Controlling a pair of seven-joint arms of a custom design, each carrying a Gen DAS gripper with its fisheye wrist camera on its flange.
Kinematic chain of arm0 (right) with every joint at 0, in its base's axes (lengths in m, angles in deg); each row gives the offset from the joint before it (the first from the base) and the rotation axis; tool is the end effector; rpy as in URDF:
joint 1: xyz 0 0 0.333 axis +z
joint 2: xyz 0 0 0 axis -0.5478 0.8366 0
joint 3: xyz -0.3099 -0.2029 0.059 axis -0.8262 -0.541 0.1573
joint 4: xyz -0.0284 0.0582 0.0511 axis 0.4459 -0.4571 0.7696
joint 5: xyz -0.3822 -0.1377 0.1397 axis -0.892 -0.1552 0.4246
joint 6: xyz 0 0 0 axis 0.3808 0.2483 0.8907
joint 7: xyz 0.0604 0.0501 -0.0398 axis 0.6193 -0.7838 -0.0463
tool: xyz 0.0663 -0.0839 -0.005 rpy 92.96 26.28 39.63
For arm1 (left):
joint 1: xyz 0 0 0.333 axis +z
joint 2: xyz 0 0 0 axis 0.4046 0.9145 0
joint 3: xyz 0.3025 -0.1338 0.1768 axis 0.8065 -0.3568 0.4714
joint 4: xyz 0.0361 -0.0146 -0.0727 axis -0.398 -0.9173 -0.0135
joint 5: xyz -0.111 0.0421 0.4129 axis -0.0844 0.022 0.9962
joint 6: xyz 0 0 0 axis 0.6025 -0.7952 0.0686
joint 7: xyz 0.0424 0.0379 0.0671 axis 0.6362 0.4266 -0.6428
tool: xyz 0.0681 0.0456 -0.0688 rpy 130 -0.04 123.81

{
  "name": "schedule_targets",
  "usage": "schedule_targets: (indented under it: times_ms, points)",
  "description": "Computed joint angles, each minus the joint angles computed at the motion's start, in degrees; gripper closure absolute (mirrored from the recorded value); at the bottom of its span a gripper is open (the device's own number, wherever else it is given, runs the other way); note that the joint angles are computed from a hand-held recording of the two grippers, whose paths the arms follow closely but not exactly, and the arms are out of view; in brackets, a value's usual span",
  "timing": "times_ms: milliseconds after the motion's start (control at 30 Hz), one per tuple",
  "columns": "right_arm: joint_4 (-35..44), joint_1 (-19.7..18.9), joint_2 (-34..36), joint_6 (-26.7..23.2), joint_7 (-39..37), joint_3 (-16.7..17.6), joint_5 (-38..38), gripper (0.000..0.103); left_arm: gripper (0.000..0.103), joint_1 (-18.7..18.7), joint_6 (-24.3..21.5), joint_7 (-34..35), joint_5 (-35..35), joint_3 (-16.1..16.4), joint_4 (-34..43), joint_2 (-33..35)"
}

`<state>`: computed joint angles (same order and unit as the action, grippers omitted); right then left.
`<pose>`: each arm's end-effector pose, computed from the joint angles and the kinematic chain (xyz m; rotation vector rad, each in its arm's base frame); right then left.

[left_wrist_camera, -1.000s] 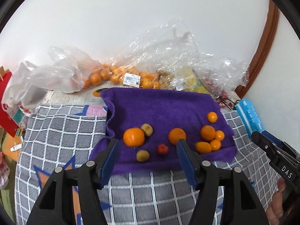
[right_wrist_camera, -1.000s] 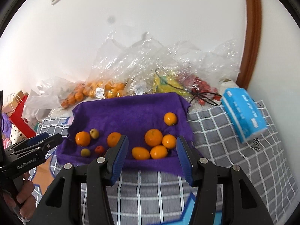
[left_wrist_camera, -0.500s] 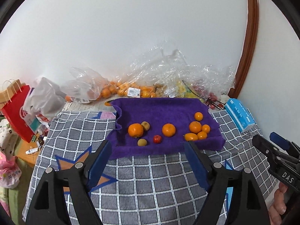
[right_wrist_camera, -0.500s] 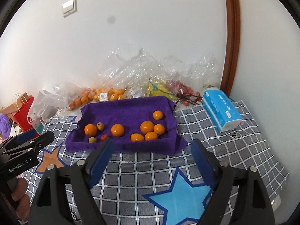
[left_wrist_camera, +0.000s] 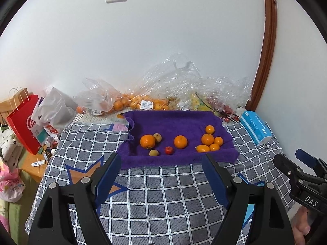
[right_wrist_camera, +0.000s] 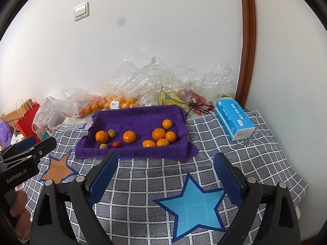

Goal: Organize fruits

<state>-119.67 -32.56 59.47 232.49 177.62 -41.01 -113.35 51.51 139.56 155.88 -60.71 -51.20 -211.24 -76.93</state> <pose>0.4227 0.1490 0.4738 -1.5223 1.8215 -0.8323 0.4667 -0.2176 0.4785 -1.5842 1.8352 -0.9628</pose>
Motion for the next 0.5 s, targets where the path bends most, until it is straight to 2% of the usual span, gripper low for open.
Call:
schedule_targets:
  times_ms: [233, 333, 500]
  points:
    - [-0.32, 0.11, -0.76, -0.51, 0.33, 0.34, -0.14, 0.009, 0.022, 0.01, -0.22, -0.43, -0.07, -0.33, -0.2, -0.62]
    - [-0.5, 0.06, -0.94, -0.45, 0.59, 0.37, -0.1, 0.009, 0.022, -1.45, -0.28, -0.28, -0.05, 1.2, -0.34, -0.32]
    - [-0.57, -0.04, -1.06, -0.69, 0.71, 0.56, -0.23, 0.009, 0.022, -1.73, -0.32, -0.57, 0.07, 1.58, -0.52, -0.44]
